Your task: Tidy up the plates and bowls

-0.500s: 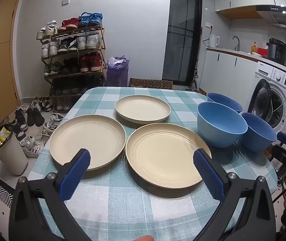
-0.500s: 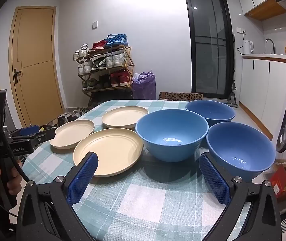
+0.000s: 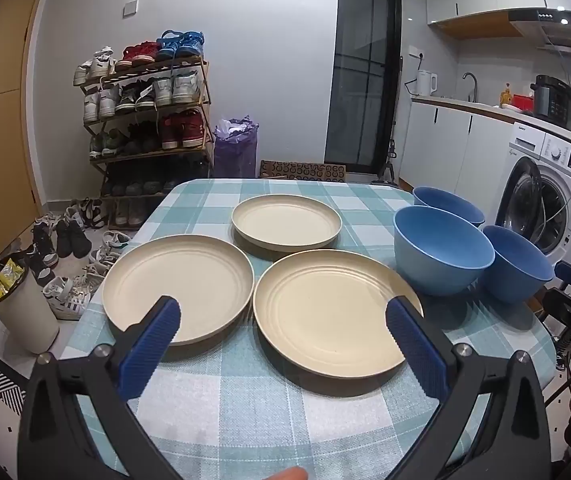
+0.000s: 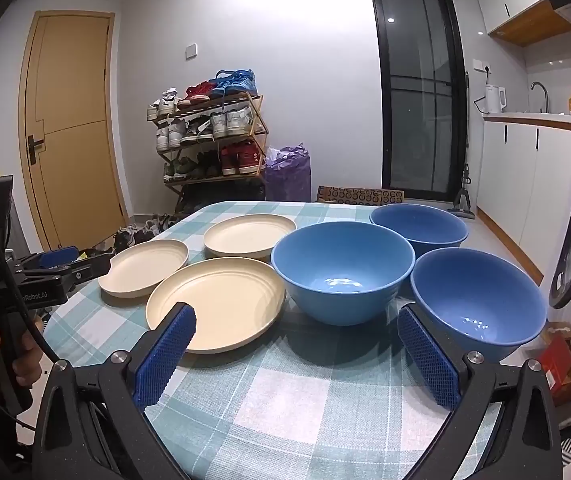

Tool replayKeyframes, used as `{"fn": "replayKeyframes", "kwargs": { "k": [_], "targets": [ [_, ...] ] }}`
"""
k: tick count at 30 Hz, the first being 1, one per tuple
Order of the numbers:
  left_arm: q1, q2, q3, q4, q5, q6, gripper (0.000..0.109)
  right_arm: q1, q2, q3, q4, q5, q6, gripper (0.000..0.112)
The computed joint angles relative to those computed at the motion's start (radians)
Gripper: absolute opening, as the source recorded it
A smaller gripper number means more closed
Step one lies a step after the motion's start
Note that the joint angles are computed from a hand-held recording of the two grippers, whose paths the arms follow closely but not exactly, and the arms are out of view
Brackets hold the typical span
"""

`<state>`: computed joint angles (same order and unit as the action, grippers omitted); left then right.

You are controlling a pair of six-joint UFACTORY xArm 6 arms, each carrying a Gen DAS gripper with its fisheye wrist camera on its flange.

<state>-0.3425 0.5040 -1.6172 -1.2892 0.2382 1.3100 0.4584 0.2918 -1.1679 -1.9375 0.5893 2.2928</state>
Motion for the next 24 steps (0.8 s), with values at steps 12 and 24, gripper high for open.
{"fn": "replayKeyframes", "kwargs": {
  "k": [12,24],
  "targets": [
    [0.005,0.005,-0.003,-0.004,0.006,0.004,0.103,0.017,-0.005,0.006,0.020,0.021,-0.020,0.103],
    [0.003,0.007,-0.003,-0.012,-0.006,0.019,0.103,0.021,-0.010,0.009,0.022,0.026,-0.026,0.103]
  ]
}}
